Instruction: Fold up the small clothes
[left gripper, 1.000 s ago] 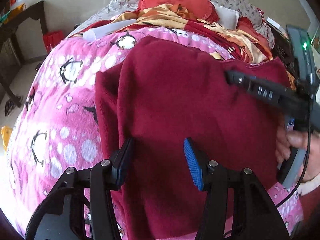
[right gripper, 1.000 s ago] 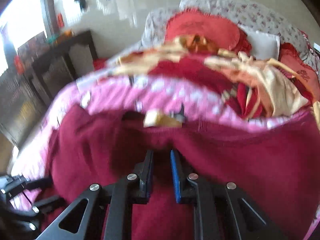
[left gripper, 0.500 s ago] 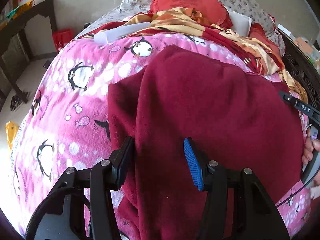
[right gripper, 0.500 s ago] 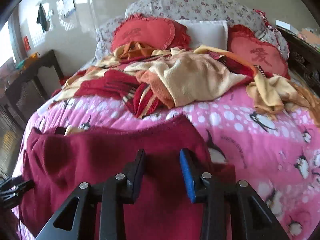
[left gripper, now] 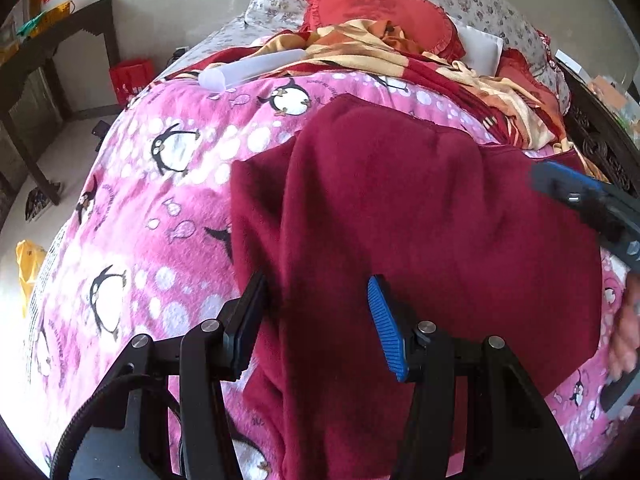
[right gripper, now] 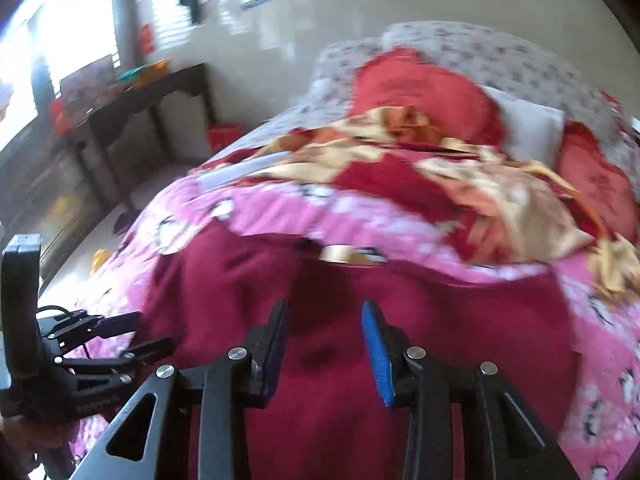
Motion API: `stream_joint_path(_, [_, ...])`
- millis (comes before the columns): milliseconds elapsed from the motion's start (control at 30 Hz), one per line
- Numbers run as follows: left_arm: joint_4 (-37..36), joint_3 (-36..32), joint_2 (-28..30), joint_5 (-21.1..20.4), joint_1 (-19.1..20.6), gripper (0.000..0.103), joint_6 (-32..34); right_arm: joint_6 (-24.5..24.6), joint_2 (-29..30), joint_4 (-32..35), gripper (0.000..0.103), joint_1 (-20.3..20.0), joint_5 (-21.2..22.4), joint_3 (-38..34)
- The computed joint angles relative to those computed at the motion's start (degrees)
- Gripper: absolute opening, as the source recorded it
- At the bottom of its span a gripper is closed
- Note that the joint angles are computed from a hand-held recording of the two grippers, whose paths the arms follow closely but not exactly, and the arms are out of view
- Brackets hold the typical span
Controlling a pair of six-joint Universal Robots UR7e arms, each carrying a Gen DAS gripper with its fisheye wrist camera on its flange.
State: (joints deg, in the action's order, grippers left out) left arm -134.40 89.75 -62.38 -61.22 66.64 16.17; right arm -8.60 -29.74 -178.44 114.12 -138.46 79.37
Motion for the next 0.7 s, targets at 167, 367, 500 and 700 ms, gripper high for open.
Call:
stream_joint_path(167, [2.4, -0.3, -1.5, -1.5, 1.0, 0.052, -2.4, 1.0, 4.3, 4.5, 0.032, -0.9, 4.2, -6.8])
stream_joint_path(367, [5.3, -0.6, -3.1, -5.9, 3.1, 0.052, -6.6, 4.9, 8.6, 12.3, 0.03, -2.9, 6.1, -15.4])
stream_joint_path(500, [4.8, 0.4, -4.1, -7.4, 3.8, 0.052, -6.8, 4.5, 11.3, 15.3, 0.03, -3.4, 5.0, -19.7])
stream_joint_path(700, [4.7, 1.0, -4.9, -9.0, 4.5, 0.057, -7.5, 6.9, 9.2, 17.1, 0.037, -2.3, 6.1, -17.8])
